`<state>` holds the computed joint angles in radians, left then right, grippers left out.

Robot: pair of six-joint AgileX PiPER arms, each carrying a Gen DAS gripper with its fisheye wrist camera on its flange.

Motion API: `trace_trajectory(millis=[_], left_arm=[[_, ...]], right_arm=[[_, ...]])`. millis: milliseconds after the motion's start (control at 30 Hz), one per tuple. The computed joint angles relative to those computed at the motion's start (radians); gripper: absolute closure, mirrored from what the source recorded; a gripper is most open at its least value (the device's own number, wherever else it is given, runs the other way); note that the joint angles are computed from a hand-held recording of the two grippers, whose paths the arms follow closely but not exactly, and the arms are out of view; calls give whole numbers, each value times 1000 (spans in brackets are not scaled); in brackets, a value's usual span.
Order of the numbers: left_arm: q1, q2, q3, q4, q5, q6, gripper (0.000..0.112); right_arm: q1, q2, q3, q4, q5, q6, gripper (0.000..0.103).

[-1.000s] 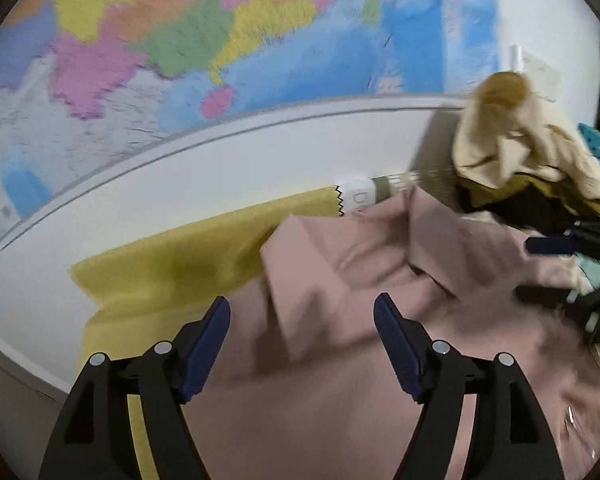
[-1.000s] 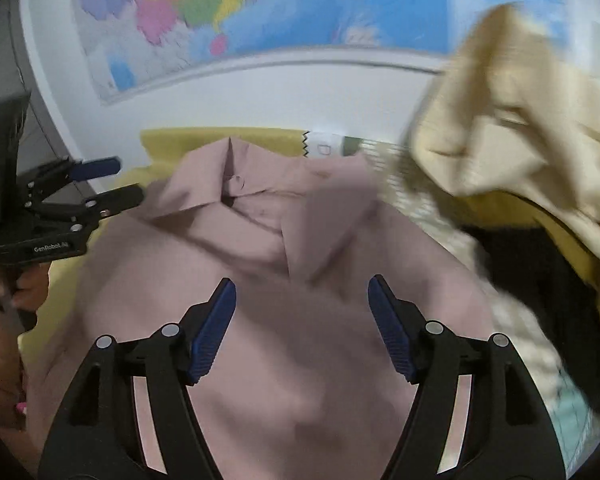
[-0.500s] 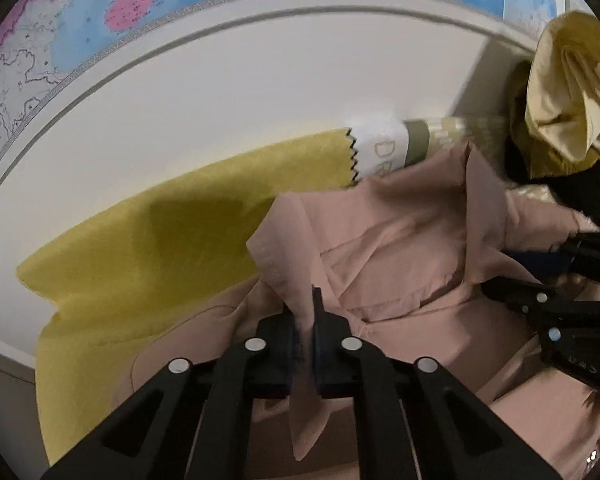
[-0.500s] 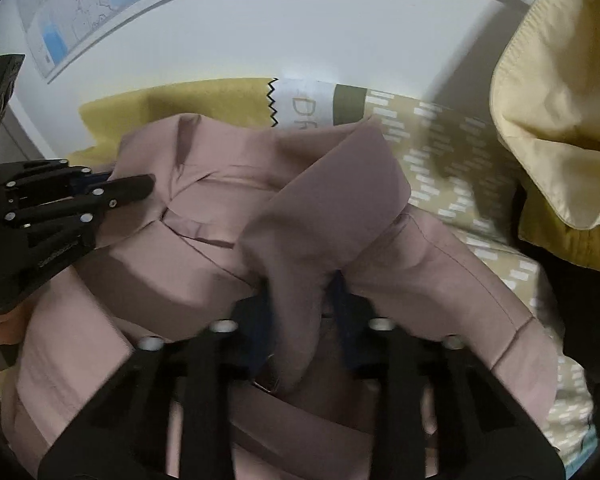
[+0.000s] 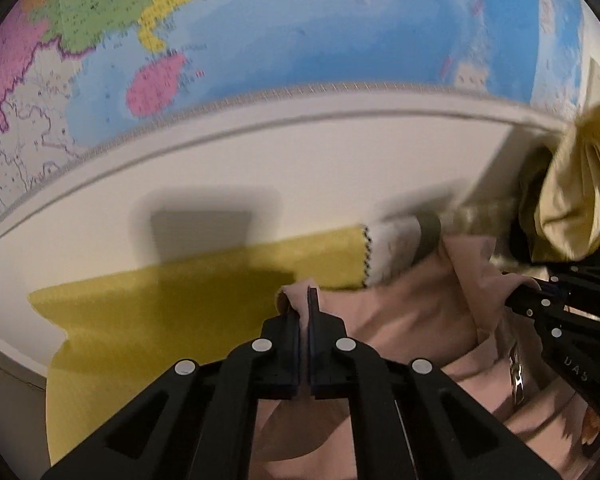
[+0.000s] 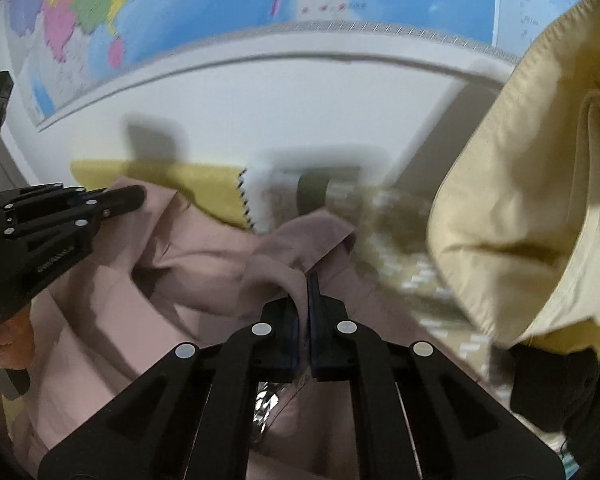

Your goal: Fold large clothes

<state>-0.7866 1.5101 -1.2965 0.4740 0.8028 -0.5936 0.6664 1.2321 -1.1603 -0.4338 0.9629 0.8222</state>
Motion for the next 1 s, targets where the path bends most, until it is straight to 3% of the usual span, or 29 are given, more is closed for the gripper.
trace_trajectory(millis=[167, 267, 400, 467, 633, 700, 800, 933, 1000], left_arm=[[27, 65, -107, -19, 41, 16, 110], [46, 93, -151, -20, 50, 9, 110], [63, 124, -153, -26, 18, -18, 110], [49, 127, -110, 28, 11, -24, 109], [83, 20, 52, -61, -84, 93, 82], [81, -44, 121, -77, -100, 124, 56], [42, -143, 219, -35, -98, 125, 54], [-32, -255, 284, 68, -88, 53, 44], [-77, -263, 282, 159, -71, -25, 41]], right_arm=[[-101, 28, -36, 61, -59, -75, 99], [-75, 62, -75, 11, -55, -20, 99], [-128, 44, -57, 84, -88, -57, 99], [-116, 34, -36, 72, -64, -63, 99], [-91, -14, 44, 146, 1, -170, 89], [-90, -53, 81, 180, 19, -200, 79], [-76, -116, 98, 199, 54, -222, 68], [55, -132, 21, -5, 127, -85, 61], [67, -115, -15, -53, 101, -42, 59]])
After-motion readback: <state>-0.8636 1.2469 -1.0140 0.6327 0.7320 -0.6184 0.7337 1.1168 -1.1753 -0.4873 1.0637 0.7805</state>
